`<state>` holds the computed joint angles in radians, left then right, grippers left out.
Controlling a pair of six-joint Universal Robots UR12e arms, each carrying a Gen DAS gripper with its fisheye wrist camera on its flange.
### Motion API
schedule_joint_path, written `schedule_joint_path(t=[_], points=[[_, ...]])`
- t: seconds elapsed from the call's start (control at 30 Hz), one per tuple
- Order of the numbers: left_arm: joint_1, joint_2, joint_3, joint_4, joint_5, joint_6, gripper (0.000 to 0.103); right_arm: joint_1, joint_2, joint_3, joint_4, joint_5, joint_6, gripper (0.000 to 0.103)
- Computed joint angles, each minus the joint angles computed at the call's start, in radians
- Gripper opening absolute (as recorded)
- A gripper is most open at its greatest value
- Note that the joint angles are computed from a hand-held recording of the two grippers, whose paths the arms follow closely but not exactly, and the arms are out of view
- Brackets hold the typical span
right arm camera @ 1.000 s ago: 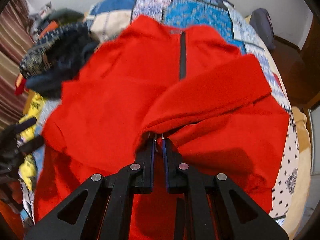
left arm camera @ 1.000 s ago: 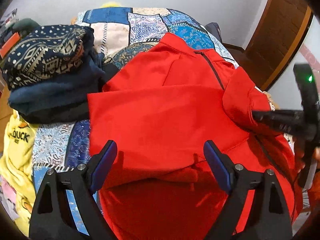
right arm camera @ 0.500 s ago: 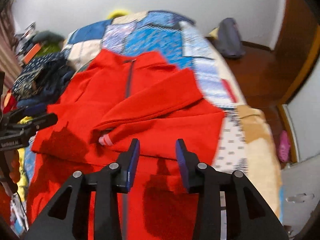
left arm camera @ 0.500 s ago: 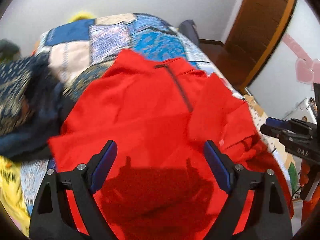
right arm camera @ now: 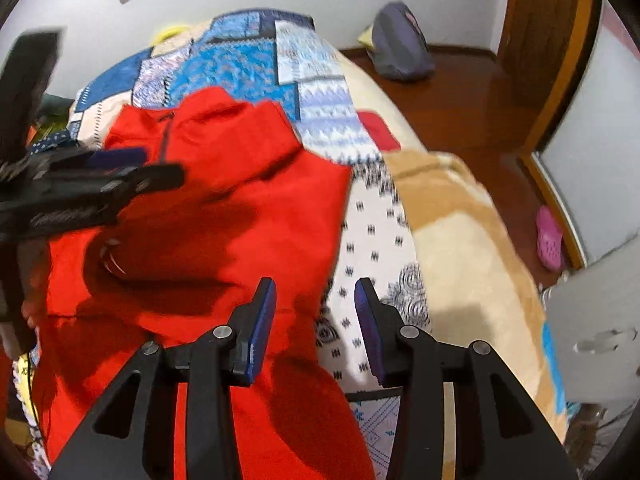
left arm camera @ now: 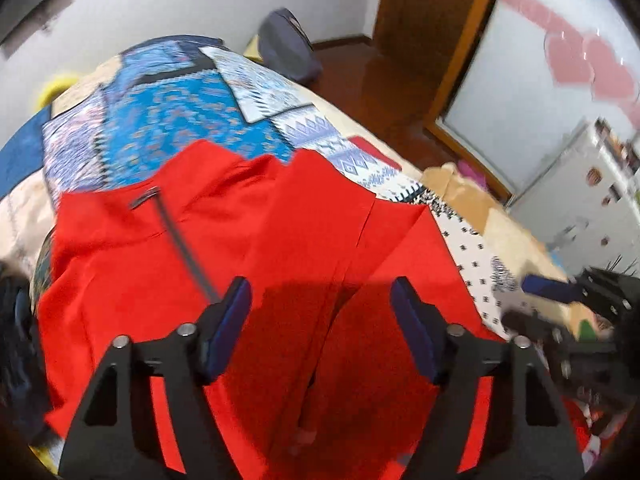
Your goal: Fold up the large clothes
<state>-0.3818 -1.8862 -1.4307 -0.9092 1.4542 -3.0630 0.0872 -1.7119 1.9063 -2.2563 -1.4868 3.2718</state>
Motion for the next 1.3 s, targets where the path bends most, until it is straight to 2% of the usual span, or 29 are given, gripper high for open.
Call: schedule_joint_path(t=[0.13,0.2,0.23,0.27,0.3,0.37,0.5,0.7,0.97,1.17,1.3], points=[[-0.021,-0.066,0.062,-0.080,0.033,0.024,0.064,-0.008,-0.004,0.016,0.018,0.020,-0.006,0.037],[-0.032,-0.093,0.082,-0.097,0.069,0.017,0.056,-0.010,-0.003,0.022,0.021,0.030,-0.008,0.037],[-0.033,-0.100,0.085,-0.095,0.077,0.017,0.040,-0.011,-0.003,0.024,0.024,0.035,-0.011,0.037],[-0.035,-0.105,0.086,-0.085,0.085,0.018,0.013,-0.012,-0.004,0.027,0.025,0.038,-0.014,0.037],[-0.034,-0.107,0.085,-0.081,0.083,0.013,0.005,-0.012,-0.004,0.029,0.026,0.038,-0.014,0.037],[-0.022,-0.104,0.078,-0.056,0.042,-0.028,0.002,-0.012,-0.006,0.036,0.026,0.042,-0.011,0.037],[-0.001,-0.082,0.060,-0.004,0.015,-0.073,0.001,-0.018,-0.007,0.042,0.031,0.057,0.000,0.037],[0.054,0.025,-0.006,0.143,-0.037,-0.136,0.001,-0.016,-0.008,0.032,0.024,0.051,0.008,0.037],[0.127,0.210,-0.162,0.333,0.013,-0.230,0.001,0.014,0.002,0.006,-0.018,0.060,-0.006,0.037],[0.182,0.332,-0.325,0.337,0.087,-0.308,0.001,0.055,0.035,-0.014,0.045,0.044,-0.050,0.037],[0.232,0.398,-0.442,0.278,0.070,-0.378,0.001,0.072,0.045,-0.014,0.071,0.014,-0.070,0.037]])
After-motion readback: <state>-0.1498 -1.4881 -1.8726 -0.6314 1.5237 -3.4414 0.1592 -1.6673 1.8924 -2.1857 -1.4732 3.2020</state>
